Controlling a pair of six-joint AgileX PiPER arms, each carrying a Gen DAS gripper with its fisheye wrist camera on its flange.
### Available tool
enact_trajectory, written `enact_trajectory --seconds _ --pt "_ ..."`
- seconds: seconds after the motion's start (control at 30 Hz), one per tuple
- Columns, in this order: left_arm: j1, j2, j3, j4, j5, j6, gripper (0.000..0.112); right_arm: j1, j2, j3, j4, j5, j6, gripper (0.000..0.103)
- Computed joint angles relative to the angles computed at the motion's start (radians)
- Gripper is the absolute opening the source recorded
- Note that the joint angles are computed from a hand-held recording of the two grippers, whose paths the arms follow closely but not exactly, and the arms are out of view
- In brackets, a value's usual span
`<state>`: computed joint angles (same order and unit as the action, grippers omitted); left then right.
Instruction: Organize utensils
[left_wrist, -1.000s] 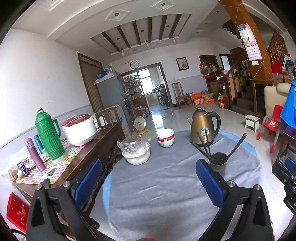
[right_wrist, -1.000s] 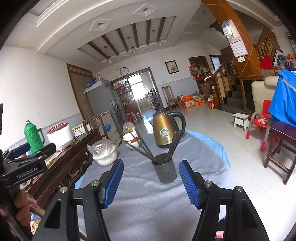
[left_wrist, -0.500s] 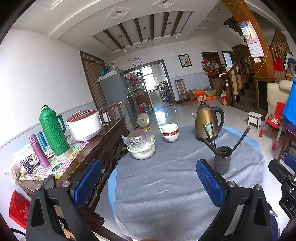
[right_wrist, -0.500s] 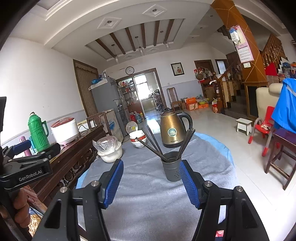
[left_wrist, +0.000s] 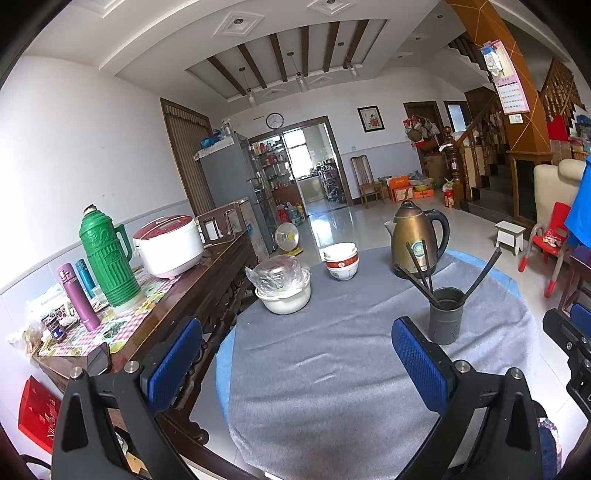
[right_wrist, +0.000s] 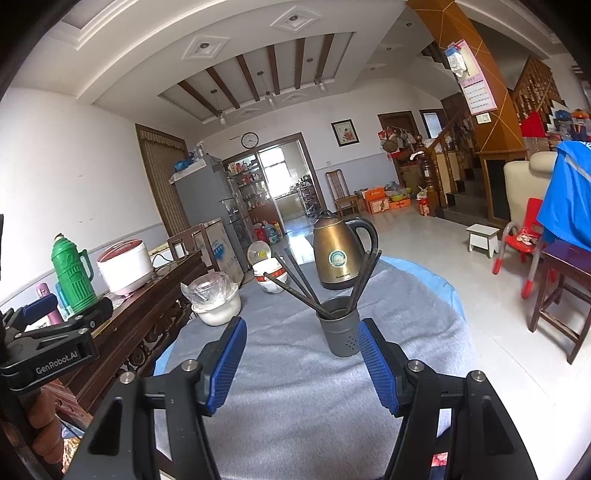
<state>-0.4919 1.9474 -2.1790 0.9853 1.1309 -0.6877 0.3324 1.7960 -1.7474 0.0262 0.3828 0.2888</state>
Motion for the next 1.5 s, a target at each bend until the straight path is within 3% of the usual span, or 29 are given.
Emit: enact_trajectory --seconds 0.4,1.5 --pt "0.0 -0.01 0.036 0.013 -0.011 -0.026 0.102 0.02 -0.017 0.025 -0.151 -0.024 0.138 0.067" --pt "-0.005 -0.03 0.086 0.033 -0.004 -0.082 0.102 0.028 -0.029 0.039 -0.217 -0.034 0.195 0.067"
